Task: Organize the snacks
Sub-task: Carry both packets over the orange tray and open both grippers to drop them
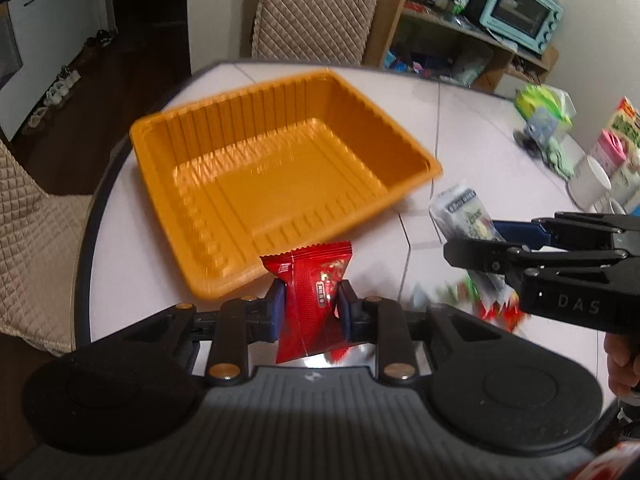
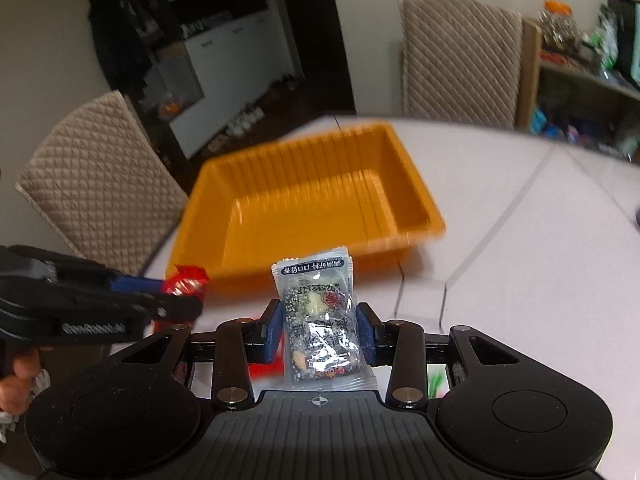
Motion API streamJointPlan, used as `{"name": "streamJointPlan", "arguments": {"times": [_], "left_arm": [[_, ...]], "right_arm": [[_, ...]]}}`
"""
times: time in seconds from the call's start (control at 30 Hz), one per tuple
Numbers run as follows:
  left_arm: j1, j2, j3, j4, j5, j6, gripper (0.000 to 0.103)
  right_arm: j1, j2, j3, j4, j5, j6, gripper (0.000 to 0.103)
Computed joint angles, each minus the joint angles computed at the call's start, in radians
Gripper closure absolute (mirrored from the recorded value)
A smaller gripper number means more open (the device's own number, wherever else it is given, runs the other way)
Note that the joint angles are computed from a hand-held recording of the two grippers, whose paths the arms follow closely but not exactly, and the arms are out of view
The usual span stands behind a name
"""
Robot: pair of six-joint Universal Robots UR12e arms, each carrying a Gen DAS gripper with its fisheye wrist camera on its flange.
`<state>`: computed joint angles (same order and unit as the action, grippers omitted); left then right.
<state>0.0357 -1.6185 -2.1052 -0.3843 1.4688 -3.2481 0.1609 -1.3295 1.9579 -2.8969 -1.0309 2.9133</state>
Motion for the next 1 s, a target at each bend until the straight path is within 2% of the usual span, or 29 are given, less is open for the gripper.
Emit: {"name": "streamJointPlan", "arguments": {"times": [0.23, 0.43, 0.63, 1.0], "left_arm": [[-0.016, -0.074, 0.077, 0.035, 0.075, -0.017, 0.079], [-0.022, -0.133, 0.133, 0.036, 0.126, -0.037, 0.079], [-0.025, -0.172, 0.173, 0.007, 0.168, -0.063, 0.079], [-0.021, -0.215, 0.204, -0.023, 0.185, -0.09, 0.078]], "right_arm": [[0.007, 0.089, -0.107, -0.051, 0.078, 0.006, 0.064], [0.021, 0.166, -0.192, -0.064, 0.085, 0.012, 0.064], [0.028, 0.22, -0.254, -0.015, 0.079, -0.007, 0.064], [0.054, 0.262, -0.299, 0.086, 0.027, -0.04, 0.063]]}}
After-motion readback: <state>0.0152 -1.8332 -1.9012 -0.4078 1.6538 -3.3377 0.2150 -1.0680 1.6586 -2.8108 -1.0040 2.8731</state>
